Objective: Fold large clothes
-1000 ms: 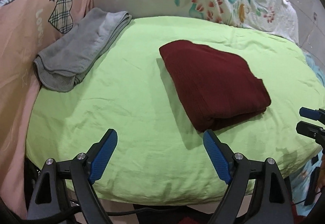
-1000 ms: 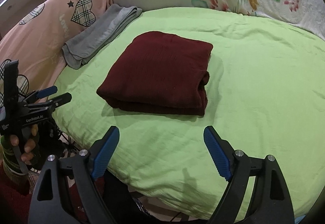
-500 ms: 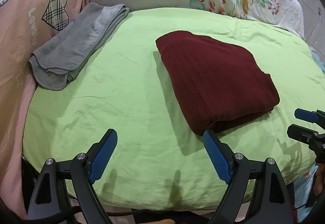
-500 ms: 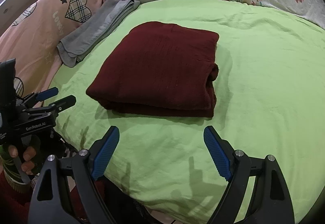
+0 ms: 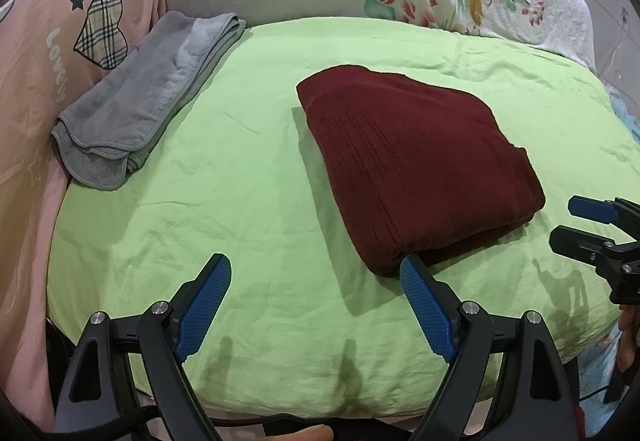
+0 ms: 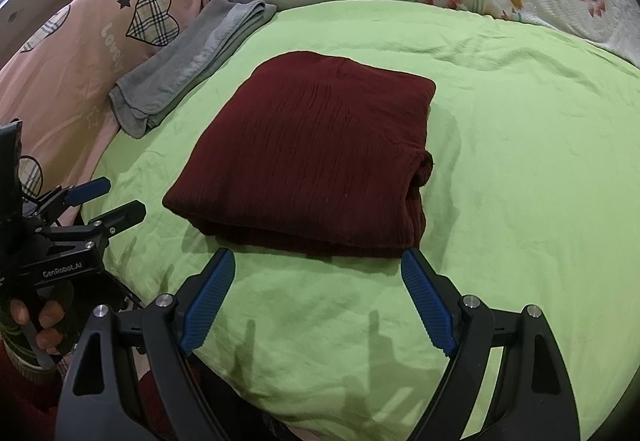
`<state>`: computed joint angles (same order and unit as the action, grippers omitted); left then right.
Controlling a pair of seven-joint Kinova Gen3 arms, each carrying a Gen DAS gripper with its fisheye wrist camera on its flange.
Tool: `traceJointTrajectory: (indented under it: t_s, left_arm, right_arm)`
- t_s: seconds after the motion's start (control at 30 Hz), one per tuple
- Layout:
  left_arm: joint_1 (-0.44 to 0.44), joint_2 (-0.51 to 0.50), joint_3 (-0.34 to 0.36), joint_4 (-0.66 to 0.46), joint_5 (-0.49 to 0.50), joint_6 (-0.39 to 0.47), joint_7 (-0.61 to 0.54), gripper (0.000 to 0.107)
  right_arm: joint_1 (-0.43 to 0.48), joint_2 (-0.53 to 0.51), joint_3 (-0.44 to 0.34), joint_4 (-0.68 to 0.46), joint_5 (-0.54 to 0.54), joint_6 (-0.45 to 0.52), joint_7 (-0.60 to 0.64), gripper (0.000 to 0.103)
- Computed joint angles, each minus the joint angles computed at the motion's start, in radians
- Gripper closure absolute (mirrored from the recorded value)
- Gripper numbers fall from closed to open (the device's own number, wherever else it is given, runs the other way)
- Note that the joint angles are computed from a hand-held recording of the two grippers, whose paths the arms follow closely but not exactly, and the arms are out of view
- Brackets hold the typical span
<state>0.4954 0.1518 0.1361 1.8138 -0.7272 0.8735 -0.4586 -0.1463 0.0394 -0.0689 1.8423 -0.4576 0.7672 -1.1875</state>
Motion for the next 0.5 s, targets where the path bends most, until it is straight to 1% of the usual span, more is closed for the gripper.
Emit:
traceJointTrajectory:
  t_s: [0.23,0.5]
  left_arm:
    - [0.016,-0.002,0.006,-0.008,-0.03,0.013,0.022,0.021]
    - [0.018,0.002,0.008,-0.012,-0.03,0.013,0.016,0.02]
  right_arm:
    - [-0.007,0.005,-0.005,-0.013,0.014,0.003,-0.011,0.018]
    - [-0.009,0.002,-0.003,-0.01,0.025,0.001,-0.021,0.018]
